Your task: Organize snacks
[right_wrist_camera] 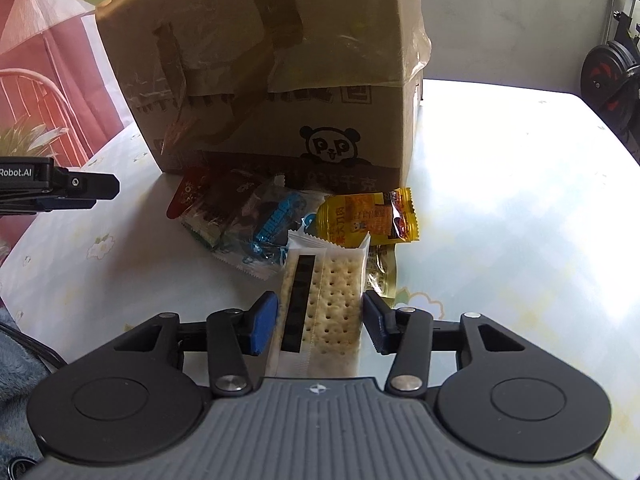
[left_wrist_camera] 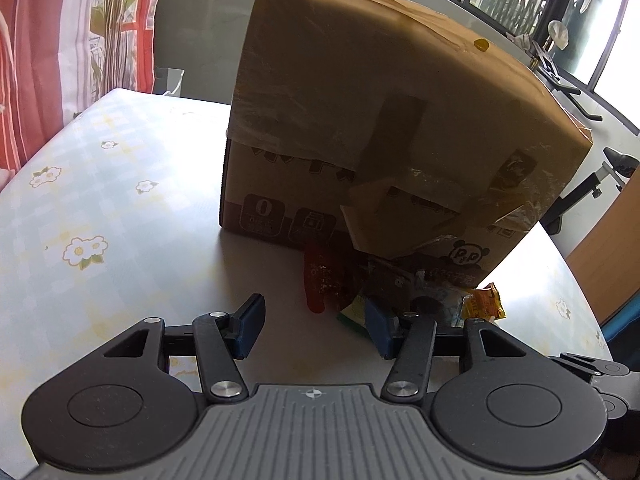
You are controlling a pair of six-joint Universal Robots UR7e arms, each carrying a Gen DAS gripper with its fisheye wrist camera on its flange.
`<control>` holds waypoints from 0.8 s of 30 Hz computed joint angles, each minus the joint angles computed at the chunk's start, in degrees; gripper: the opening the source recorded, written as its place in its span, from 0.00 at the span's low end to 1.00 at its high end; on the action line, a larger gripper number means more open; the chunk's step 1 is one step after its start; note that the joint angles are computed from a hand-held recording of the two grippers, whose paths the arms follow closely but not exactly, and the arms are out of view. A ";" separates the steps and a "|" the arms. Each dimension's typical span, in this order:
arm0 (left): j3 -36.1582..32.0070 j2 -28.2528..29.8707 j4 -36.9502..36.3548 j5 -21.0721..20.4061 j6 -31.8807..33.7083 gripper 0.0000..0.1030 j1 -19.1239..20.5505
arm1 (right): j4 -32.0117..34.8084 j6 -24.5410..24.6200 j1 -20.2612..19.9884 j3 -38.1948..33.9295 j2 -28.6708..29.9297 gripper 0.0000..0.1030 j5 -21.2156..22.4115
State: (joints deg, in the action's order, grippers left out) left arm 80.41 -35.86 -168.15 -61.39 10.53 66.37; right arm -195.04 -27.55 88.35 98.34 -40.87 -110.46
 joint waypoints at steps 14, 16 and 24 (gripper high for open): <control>-1.62 1.58 3.14 1.85 -0.80 0.55 -0.54 | -4.58 -4.28 -1.26 -1.63 1.88 0.48 2.60; -1.78 1.85 3.22 2.08 -0.74 0.55 -0.62 | -6.62 -5.97 -1.73 -1.03 2.18 0.48 3.97; -4.93 3.82 5.64 2.01 0.04 0.55 -0.75 | -10.15 -6.35 -2.85 0.50 2.32 0.48 7.36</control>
